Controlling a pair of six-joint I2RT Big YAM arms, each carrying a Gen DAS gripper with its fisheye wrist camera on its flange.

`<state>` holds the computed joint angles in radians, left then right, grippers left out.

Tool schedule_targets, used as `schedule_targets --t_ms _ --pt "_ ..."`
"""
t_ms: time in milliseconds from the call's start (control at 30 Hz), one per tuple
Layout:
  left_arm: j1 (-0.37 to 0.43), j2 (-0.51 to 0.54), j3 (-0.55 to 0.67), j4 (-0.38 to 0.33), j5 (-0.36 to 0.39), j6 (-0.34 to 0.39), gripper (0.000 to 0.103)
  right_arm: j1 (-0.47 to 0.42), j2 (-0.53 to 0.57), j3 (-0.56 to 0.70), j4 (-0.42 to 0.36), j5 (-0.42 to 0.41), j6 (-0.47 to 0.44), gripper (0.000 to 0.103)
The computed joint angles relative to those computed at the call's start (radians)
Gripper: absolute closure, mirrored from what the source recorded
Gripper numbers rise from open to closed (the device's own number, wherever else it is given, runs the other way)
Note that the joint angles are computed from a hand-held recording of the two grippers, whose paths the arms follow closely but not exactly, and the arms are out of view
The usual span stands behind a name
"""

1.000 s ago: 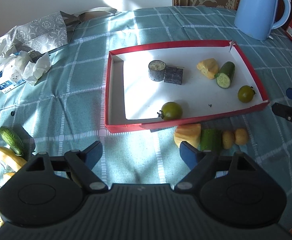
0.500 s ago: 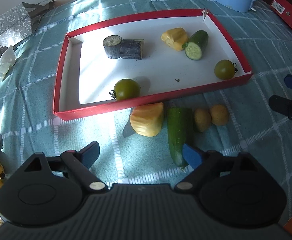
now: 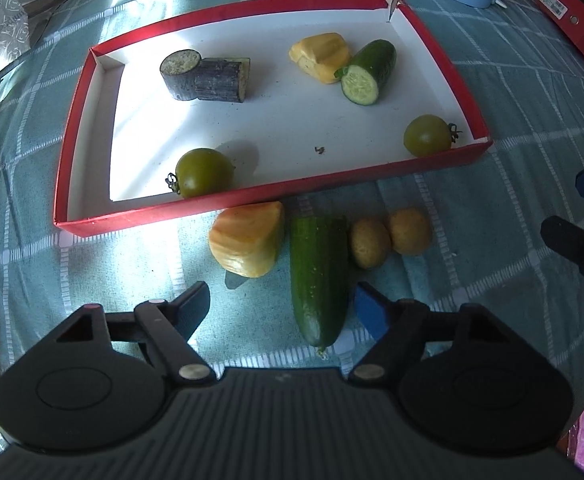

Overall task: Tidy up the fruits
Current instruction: 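Lower the left gripper onto the green cucumber and close it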

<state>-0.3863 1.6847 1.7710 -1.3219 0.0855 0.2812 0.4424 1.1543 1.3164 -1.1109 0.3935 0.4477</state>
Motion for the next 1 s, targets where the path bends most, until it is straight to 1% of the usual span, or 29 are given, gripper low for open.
schedule_targets --t_ms 167,200,233,300,333,367,467,500,533,633,833,1000 --pt "-0.019 0.018 0.001 0.007 -0.033 0.003 0.027 0.003 -0.007 -0.007 -0.003 -0.007 0.003 0.057" --pt "-0.022 0.02 -0.002 0.007 -0.043 0.003 0.033 0.003 -0.008 -0.008 -0.004 -0.009 0.005 0.057" --pt "-0.02 0.02 -0.003 0.009 -0.034 -0.004 0.038 0.003 -0.009 -0.009 -0.005 -0.011 0.006 0.057" --pt "-0.017 0.023 0.005 0.005 -0.03 -0.014 0.044 0.005 -0.01 -0.009 -0.007 -0.01 0.006 0.057" --pt "-0.014 0.026 0.012 -0.004 -0.024 -0.011 0.053 0.006 -0.01 -0.01 -0.01 -0.008 0.007 0.057" --pt "-0.011 0.031 0.022 -0.015 -0.016 -0.011 0.054 0.006 -0.01 -0.01 -0.011 -0.008 0.009 0.057" --pt "-0.004 0.035 0.033 -0.034 0.009 -0.005 0.064 0.005 -0.009 -0.012 -0.011 -0.011 0.012 0.057" --pt "-0.004 0.033 0.032 -0.038 0.017 -0.003 0.071 0.005 -0.008 -0.01 -0.011 -0.012 0.012 0.057" --pt "-0.005 0.03 0.03 -0.039 0.021 0.0 0.073 0.006 -0.006 -0.009 -0.01 -0.013 0.011 0.057" --pt "-0.014 0.012 0.004 -0.016 0.001 0.016 0.073 0.007 0.001 -0.004 -0.004 -0.017 0.001 0.057" --pt "-0.009 -0.005 -0.01 -0.017 0.011 0.02 0.073 0.011 0.007 -0.001 -0.004 -0.021 -0.008 0.057" --pt "-0.006 -0.037 -0.036 0.008 0.007 0.047 0.073 0.013 0.01 0.002 -0.003 -0.02 -0.006 0.057"
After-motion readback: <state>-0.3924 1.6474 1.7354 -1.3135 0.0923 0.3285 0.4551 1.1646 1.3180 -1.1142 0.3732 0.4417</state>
